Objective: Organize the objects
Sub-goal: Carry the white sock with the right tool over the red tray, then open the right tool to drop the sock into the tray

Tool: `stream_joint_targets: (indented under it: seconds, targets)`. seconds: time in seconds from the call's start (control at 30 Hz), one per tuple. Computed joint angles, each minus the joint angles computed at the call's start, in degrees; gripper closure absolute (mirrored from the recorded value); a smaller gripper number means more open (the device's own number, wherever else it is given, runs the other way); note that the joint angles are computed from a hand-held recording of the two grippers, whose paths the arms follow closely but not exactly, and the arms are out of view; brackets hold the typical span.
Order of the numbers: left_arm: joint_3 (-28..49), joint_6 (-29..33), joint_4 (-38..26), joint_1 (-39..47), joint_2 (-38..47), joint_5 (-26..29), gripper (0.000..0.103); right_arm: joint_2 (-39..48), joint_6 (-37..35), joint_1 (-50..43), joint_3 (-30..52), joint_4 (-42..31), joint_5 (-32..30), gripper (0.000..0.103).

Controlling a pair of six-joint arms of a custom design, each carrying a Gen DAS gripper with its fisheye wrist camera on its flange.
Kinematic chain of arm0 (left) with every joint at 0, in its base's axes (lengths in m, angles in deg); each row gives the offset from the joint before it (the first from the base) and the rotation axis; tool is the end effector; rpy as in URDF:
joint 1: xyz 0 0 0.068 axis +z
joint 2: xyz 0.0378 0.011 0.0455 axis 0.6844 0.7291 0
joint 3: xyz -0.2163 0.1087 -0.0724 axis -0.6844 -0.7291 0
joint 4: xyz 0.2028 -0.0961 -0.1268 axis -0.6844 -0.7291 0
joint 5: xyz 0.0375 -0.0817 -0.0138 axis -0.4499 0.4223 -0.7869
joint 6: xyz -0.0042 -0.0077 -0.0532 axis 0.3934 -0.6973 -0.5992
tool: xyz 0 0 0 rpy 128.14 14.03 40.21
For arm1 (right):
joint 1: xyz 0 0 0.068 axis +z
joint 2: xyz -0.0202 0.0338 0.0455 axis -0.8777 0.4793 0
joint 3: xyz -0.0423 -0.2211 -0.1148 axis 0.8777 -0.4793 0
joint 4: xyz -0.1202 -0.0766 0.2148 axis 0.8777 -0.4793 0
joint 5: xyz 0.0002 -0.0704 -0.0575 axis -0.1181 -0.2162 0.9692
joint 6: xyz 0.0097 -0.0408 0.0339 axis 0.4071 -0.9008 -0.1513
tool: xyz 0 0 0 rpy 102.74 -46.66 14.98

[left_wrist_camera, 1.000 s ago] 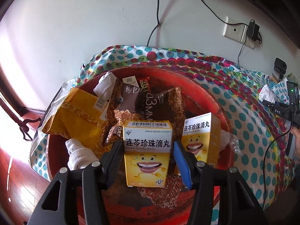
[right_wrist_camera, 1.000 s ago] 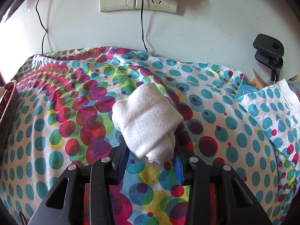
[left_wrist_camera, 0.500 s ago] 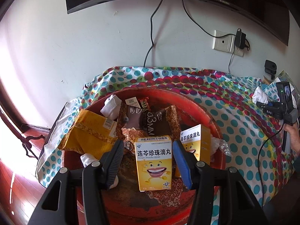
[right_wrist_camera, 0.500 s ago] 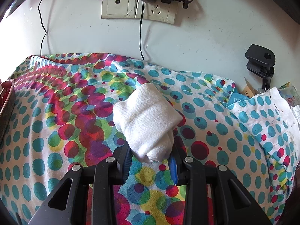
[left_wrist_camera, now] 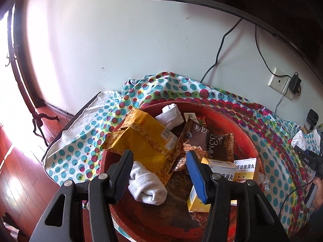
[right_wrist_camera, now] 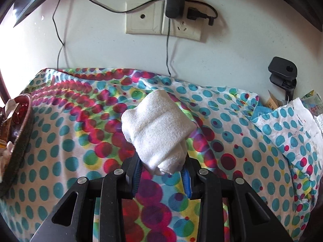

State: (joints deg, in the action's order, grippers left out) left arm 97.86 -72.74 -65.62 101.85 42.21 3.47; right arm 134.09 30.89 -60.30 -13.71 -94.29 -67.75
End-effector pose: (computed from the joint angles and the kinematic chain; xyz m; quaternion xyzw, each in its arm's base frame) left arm 0.0595 0.0772 0.2403 -0.3294 0.8641 0.0843 0.3711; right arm 0.3792 0.0166 0.1519 -0.2412 0.8937 0.0567 0.3741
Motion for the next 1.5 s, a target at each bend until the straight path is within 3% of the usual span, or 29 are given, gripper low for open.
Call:
stream_joint_targets:
  seconds: [0.23, 0.4, 0.77, 1.27, 1.5]
  targets:
    - [0.1, 0.0, -0.1, 1.7, 0.4, 0.5, 0.047, -11.4, 2.1, 11.5, -6.0, -5.6, -2.8, 0.071]
    - [-0.3, -2.2, 0.7, -1.7, 0.4, -2.5, 0.047, -16.2, 4.4, 22.6, -8.2, -8.8, -2.3, 0.070]
    - [-1.0, -3.0, 2.5, -1.8, 1.8, -4.7, 0.047, -11.8, 10.3, 41.4, -1.6, -15.3, 2.7, 0.070]
    - [-2.2, -3.2, 4.0, 1.9, 5.9, -4.8, 0.047, -3.7, 13.8, 45.2, 3.5, -15.7, 5.6, 0.066]
    - [-3.0, -5.6, 4.6, -2.7, 5.4, -8.5, 0.047, -3.3, 13.9, 45.9, 3.6, -15.3, 5.7, 0.058]
